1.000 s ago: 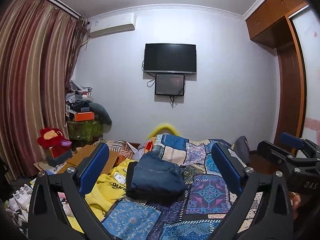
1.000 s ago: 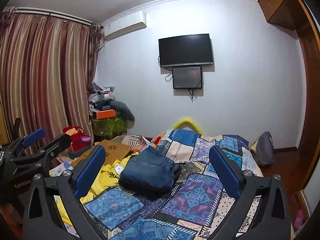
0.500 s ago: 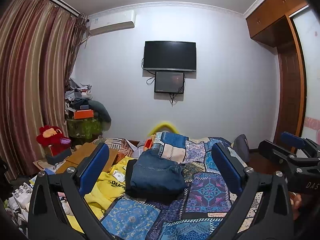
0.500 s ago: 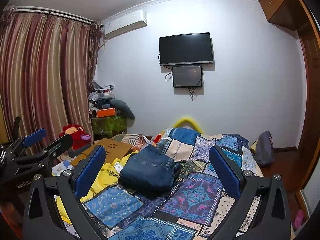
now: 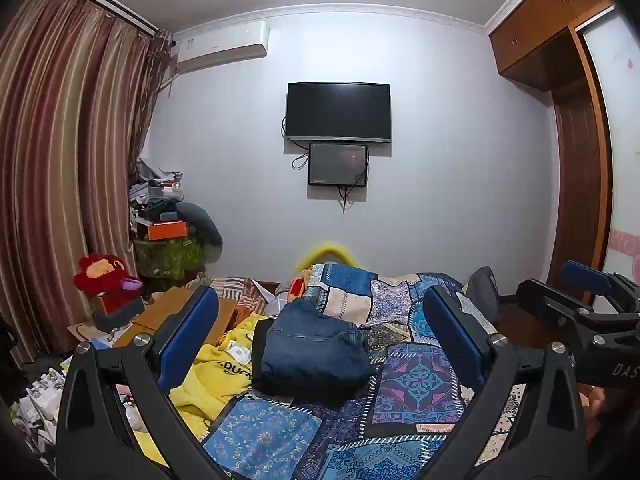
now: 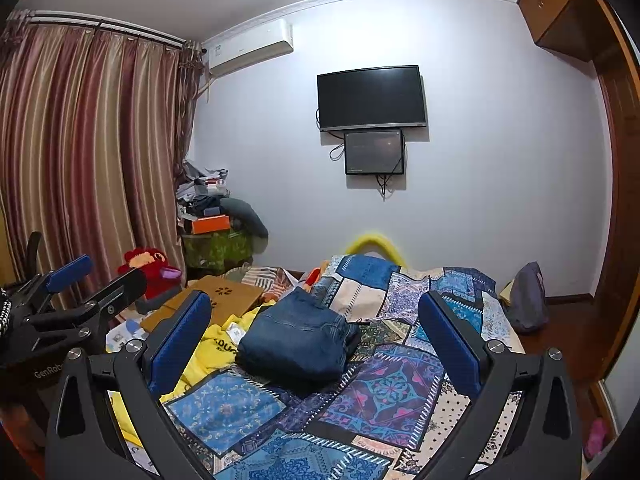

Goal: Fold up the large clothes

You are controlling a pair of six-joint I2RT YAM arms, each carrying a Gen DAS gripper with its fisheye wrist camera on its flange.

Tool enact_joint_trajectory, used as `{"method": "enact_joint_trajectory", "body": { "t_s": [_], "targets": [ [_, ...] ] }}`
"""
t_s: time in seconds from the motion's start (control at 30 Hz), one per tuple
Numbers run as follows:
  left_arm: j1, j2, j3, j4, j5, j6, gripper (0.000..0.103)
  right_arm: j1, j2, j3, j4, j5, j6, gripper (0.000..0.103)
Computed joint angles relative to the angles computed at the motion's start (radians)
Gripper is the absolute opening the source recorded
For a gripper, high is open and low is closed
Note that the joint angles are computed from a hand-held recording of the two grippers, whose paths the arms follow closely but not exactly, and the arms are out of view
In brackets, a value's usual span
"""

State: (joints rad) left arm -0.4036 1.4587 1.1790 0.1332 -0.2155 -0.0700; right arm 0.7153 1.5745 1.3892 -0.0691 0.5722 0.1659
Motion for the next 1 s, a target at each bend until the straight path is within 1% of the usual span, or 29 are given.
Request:
{"method": "enact_joint_trajectory", "body": {
  "t_s": [0.67,1.0],
  "targets": [
    [0.01,0.0,-0.001,-0.004,0.019,0.002,0.103,-0.002,-0.004,-0.007,0.004,0.012,0.005,0.103],
    [0.027,0.009,0.0,-0.002,0.062,-0.006,0.103,-0.004,-0.004,-0.011,0.011,0.021,0.013,0.103]
  ]
}}
